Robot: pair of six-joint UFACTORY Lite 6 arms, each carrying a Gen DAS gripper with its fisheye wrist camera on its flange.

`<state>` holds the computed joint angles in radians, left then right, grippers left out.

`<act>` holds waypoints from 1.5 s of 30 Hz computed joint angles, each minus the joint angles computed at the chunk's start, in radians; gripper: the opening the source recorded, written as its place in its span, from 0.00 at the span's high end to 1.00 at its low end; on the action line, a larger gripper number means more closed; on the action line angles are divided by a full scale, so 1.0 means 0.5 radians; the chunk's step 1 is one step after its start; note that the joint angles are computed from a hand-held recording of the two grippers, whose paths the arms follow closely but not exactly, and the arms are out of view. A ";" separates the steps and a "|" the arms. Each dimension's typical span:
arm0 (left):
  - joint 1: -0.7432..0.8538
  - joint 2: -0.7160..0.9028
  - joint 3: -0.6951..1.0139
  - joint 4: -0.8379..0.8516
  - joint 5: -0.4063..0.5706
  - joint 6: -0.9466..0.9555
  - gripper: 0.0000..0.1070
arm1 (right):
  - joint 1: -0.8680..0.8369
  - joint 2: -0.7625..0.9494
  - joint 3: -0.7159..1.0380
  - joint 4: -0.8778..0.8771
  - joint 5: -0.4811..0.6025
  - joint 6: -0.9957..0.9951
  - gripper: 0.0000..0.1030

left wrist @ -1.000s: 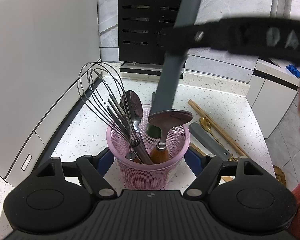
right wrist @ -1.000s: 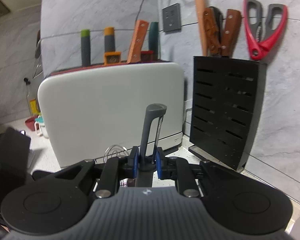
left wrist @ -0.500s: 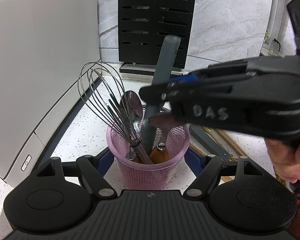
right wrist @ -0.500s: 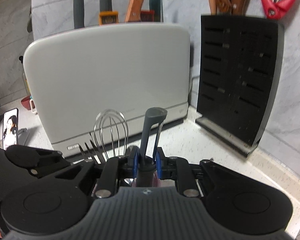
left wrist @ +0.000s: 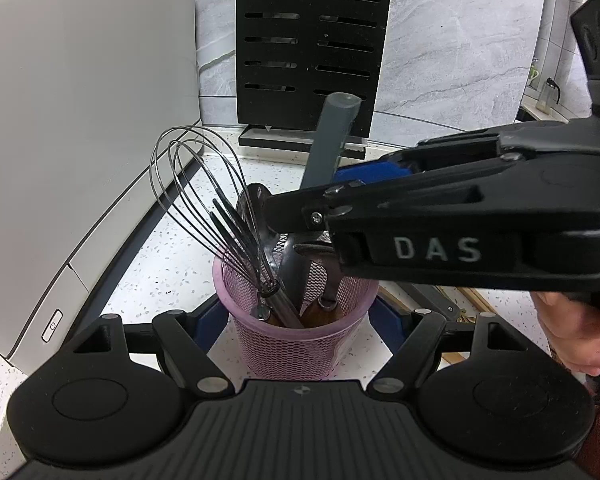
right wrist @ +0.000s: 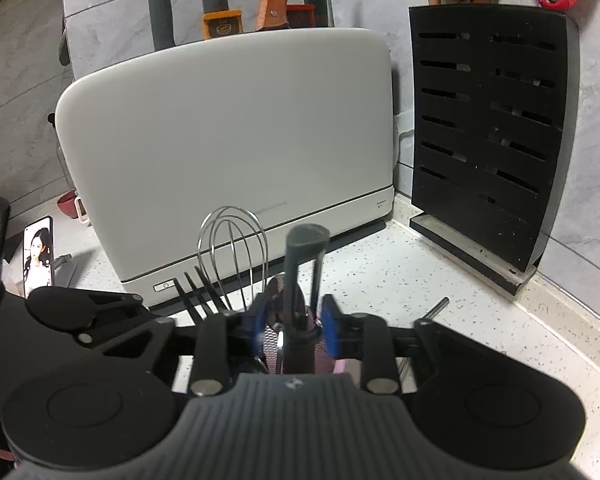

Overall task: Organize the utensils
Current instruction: 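Lower the grey spatula into the pink cup and open the right tool, then move the right tool to the grey ladle and close on its handle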

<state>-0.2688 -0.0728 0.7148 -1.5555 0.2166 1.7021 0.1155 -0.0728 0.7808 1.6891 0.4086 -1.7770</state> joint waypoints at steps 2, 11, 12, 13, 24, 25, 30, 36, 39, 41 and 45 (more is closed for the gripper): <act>0.002 0.001 0.000 -0.008 0.002 0.010 0.17 | -0.010 -0.027 -0.011 -0.005 0.014 0.006 0.65; 0.006 0.001 -0.002 -0.013 0.005 0.017 0.17 | -0.116 -0.131 -0.035 -0.089 0.113 0.130 0.48; 0.009 0.001 -0.002 -0.013 0.008 0.019 0.17 | -0.123 -0.161 -0.051 -0.089 0.109 0.130 0.47; 0.010 0.001 -0.002 -0.014 0.008 0.021 0.17 | -0.134 -0.187 -0.062 -0.094 0.109 0.134 0.46; 0.009 -0.002 -0.005 -0.017 0.009 0.025 0.17 | -0.368 -0.458 -0.150 -0.054 0.180 0.202 0.38; 0.010 0.001 -0.003 -0.017 0.009 0.026 0.17 | -0.401 -0.465 -0.143 -0.080 0.187 0.239 0.38; 0.005 0.001 -0.003 -0.032 0.007 0.037 0.17 | -0.542 -0.393 -0.047 -0.348 0.152 0.550 0.39; 0.012 0.003 -0.004 -0.066 0.014 0.077 0.17 | -0.597 -0.113 0.127 -0.968 0.048 1.140 0.56; 0.005 0.002 -0.004 -0.067 0.005 0.073 0.17 | -0.559 -0.009 0.172 -1.250 -0.002 1.382 0.60; 0.006 0.002 -0.004 -0.064 0.007 0.071 0.17 | -0.529 0.078 0.209 -1.376 -0.009 1.495 0.62; 0.013 0.002 -0.005 -0.066 0.014 0.078 0.17 | -0.418 0.230 0.271 -1.565 -0.025 1.680 0.68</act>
